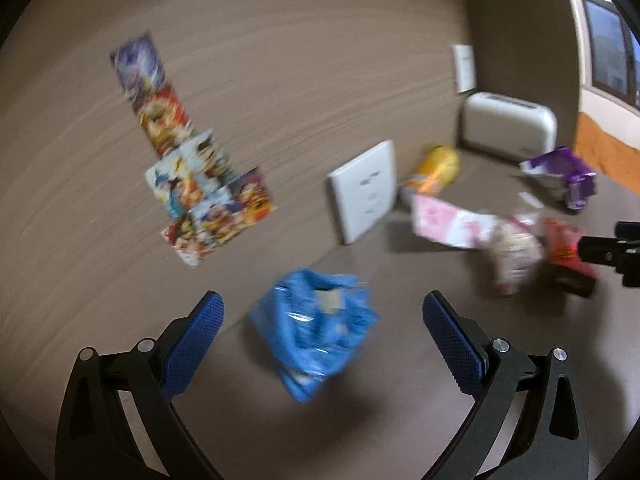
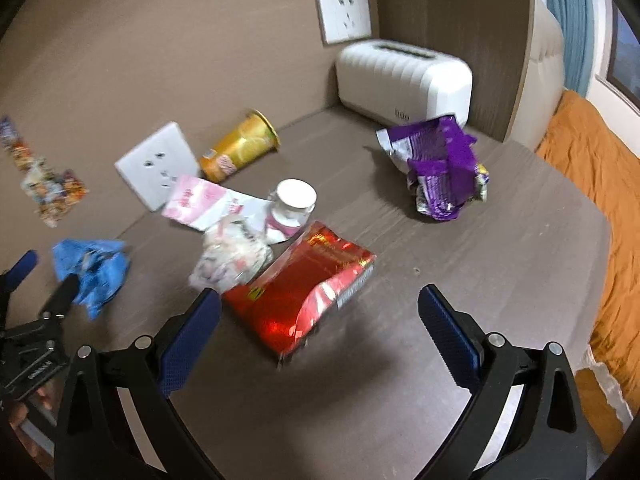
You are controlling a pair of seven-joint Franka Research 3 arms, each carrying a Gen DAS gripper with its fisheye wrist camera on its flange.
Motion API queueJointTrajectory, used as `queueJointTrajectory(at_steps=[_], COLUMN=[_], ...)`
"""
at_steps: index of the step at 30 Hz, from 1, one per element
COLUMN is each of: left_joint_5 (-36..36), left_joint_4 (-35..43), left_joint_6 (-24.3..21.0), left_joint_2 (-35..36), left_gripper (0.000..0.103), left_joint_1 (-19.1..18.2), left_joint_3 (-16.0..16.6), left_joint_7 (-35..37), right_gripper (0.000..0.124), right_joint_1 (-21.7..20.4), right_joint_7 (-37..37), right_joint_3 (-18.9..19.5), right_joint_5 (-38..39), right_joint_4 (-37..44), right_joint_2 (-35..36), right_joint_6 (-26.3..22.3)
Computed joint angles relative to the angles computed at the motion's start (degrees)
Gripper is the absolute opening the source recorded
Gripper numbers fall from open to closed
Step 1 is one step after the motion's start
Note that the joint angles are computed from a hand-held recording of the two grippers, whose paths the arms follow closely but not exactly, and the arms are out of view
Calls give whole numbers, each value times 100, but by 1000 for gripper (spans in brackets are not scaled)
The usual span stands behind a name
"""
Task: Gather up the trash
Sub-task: 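Grasp the blue wrapper with the left tool while the right tool grasps the red box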
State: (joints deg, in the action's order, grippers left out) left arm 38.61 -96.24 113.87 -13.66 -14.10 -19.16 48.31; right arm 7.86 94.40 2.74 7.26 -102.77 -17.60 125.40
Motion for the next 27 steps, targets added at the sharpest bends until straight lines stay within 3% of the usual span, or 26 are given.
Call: queueJointTrajectory(at_steps=[4, 6, 10, 11, 15, 27], left_joint_5=[-124, -294, -563, -629, -867, -1166], left_joint_4=[-100, -156, -144, -118, -181, -66], left_joint_6=[114, 220, 265, 242, 464, 530], left_joint_2=[83, 136, 270, 312, 307, 39], left_gripper=[98, 98, 98, 98, 87, 84], left_joint_1=[83, 111, 150, 153, 163, 78], left_joint_3=[160, 247, 334, 350, 430, 281], left_joint_7=[126, 162, 266, 302, 389, 528], right_gripper=[94, 78, 64, 55, 53, 53], right_joint_1=[-43, -2, 74, 87, 127, -44], right_joint_7=[351, 417, 406, 360, 156, -152], right_joint_3=[139, 138, 114, 135, 34, -31], right_joint_5=[-428, -533, -659, -794, -568, -232], right_joint_4=[303, 389, 388, 299, -8, -160], right_joint_2=[414, 537, 611, 559, 320, -258], right_joint_6=[-194, -288, -371, -273, 18, 181])
